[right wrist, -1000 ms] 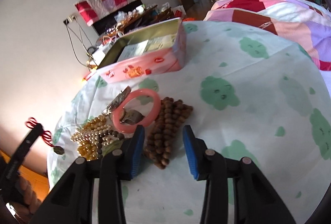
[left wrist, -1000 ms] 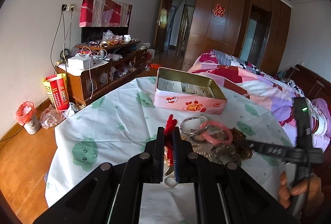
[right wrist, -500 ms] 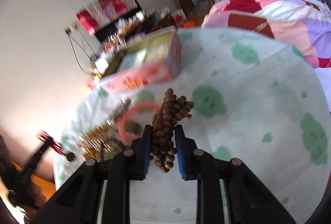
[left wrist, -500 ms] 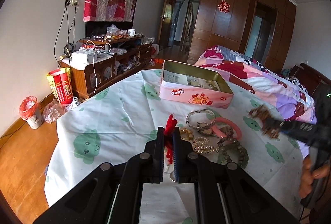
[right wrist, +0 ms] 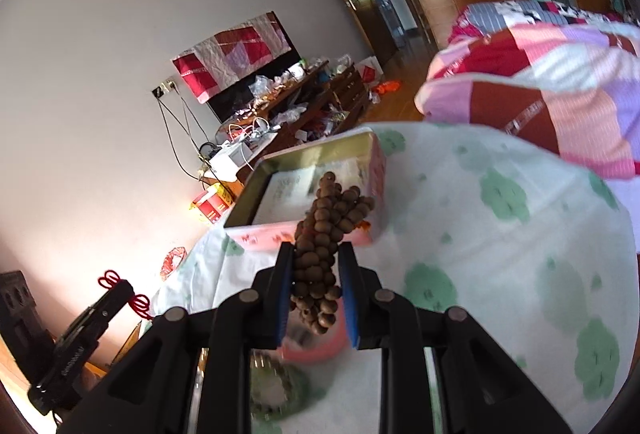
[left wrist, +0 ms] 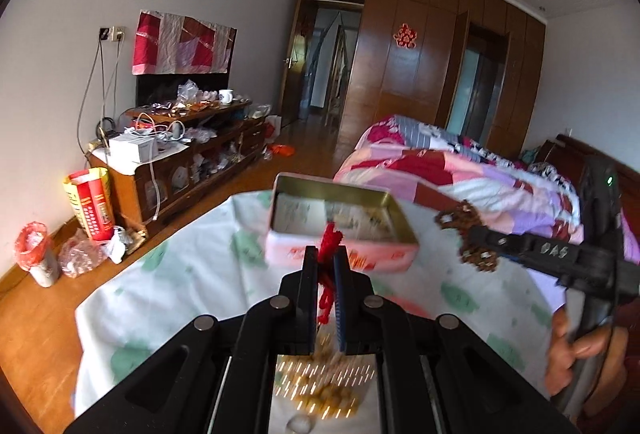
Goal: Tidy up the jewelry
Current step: 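Carry both held items over the pink tin and open both tools inside it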
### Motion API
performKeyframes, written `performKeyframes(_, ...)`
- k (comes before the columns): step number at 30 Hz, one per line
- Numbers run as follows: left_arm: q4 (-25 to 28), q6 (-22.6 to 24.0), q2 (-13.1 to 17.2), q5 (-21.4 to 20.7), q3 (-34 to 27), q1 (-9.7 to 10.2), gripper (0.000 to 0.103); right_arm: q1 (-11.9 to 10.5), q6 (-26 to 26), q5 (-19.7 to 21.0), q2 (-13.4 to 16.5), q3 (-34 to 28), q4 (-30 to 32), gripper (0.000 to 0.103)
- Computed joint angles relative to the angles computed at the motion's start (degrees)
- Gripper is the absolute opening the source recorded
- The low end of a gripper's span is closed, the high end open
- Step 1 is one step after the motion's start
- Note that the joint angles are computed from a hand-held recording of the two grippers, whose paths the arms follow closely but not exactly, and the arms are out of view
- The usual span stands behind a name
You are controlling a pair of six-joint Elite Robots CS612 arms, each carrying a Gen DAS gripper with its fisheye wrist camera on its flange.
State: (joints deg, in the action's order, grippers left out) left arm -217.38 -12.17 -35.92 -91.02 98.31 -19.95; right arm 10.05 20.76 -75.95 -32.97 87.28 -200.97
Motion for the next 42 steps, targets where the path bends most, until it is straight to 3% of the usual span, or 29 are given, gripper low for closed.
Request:
performKeyframes(6, 3.98, -4.06, 2.73, -2.54, -7.04, 0.57, 0.006, 1.22, -0.99, -5.05, 3.47, -7.54, 2.13, 0.025)
performKeyframes(9, 5.90, -2.60, 3.83, -0.65, -9.63, 0.10, 0.006, 2.02, -3.25, -8.53, 5.67, -11.70, 3.92, 0.025)
performKeyframes(17, 11.97, -5.00, 7.95, -1.61, -18.52, 0.32, 0.006, 2.38, -4.68, -10.36, 9.37, -18.05, 7.50, 0.025)
performKeyframes(21, 15.33, -3.13, 9.02, 0.59, -20.69, -0.33, 0.006, 2.44, -5.53, -10.39, 9.76, -18.72, 10.15, 0.025)
performKeyframes(28, 20.73, -3.98, 8.88, 1.59, -21.02, -0.34, 0.006, 2.67, -7.54, -11.55, 9.95, -19.49, 13.78, 0.025)
performKeyframes(38, 25.16, -5.12, 8.59, 4.81, -21.65, -0.80, 0.006, 2.56, -6.48, -11.34, 9.78, -19.37, 13.47, 0.026)
performKeyframes(40, 25.31, -4.79, 8.52, 5.69, -21.61, -1.00, 0.006, 2.57, -5.89, -11.41, 9.78, -19.34, 13.19, 0.029)
performKeyframes(42, 25.44, -4.43, 8.44, 6.80, -21.56, -1.20, 0.006, 2.25, -4.72, -9.43, 9.84, -19.06, 11.93, 0.040)
